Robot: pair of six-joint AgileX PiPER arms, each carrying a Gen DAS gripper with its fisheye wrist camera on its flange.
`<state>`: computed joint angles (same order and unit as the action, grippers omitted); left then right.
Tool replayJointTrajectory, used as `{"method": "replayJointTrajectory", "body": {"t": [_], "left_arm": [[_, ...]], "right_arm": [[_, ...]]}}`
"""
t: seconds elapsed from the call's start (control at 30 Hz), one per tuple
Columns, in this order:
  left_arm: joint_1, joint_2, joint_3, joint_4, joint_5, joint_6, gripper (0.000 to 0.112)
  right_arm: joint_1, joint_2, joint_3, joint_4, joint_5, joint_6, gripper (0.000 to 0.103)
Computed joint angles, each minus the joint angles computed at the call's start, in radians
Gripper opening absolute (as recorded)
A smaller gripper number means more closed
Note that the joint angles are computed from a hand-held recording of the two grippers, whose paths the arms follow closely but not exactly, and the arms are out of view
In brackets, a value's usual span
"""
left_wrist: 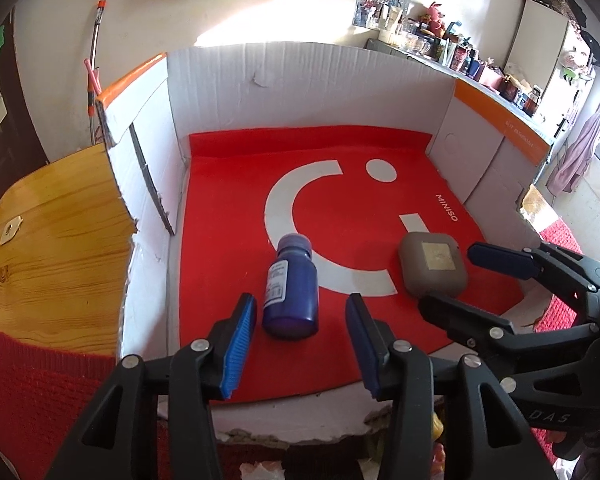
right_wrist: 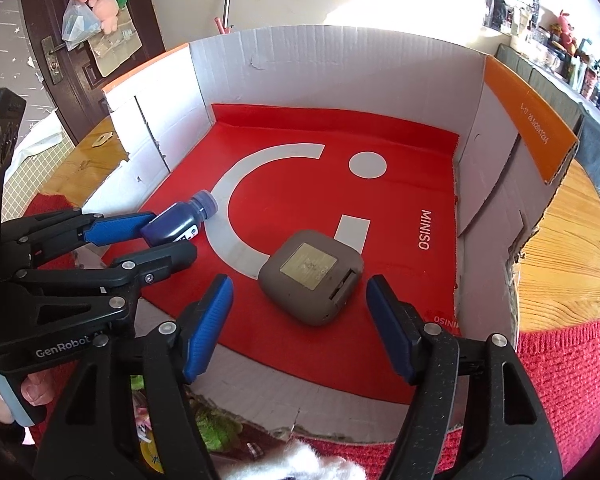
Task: Organize objects
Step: 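Lower both items onto the red box floor and open both tools, then withdraw both open tools from the box back toward the items on the cloth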
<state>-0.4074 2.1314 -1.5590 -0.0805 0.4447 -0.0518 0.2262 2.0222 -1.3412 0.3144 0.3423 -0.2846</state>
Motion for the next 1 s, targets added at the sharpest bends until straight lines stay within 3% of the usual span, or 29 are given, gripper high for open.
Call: {"method": "replayJointTrajectory", "body": {"t": [0.3,0.4,0.63,1.0], "left_arm": [[-0.007,-0.059,0.079,0.021,-0.05,-0.021,0.055],[-0.018,-0.087,0.118,0.112,-0.085,-0.109,0.064],[-0.03,-0.145,0.19,0.203,-0.13,-0.197,0.071],[-0.061,-0.229,0.312,0.485,-0.188,-0.48,0.086]], "right_arm": [[0.004,-0.037,0.046,0.041,-0.028,-0.044,0.075],[0.005,-0.06,0.075,0.053,-0.051,-0.055,0.08],[0.01,-0.125,0.156,0.106,-0.106,-0.101,0.082],[0.046,-0.224,0.276,-0.053,-0.203,0.048,0.089]]}}
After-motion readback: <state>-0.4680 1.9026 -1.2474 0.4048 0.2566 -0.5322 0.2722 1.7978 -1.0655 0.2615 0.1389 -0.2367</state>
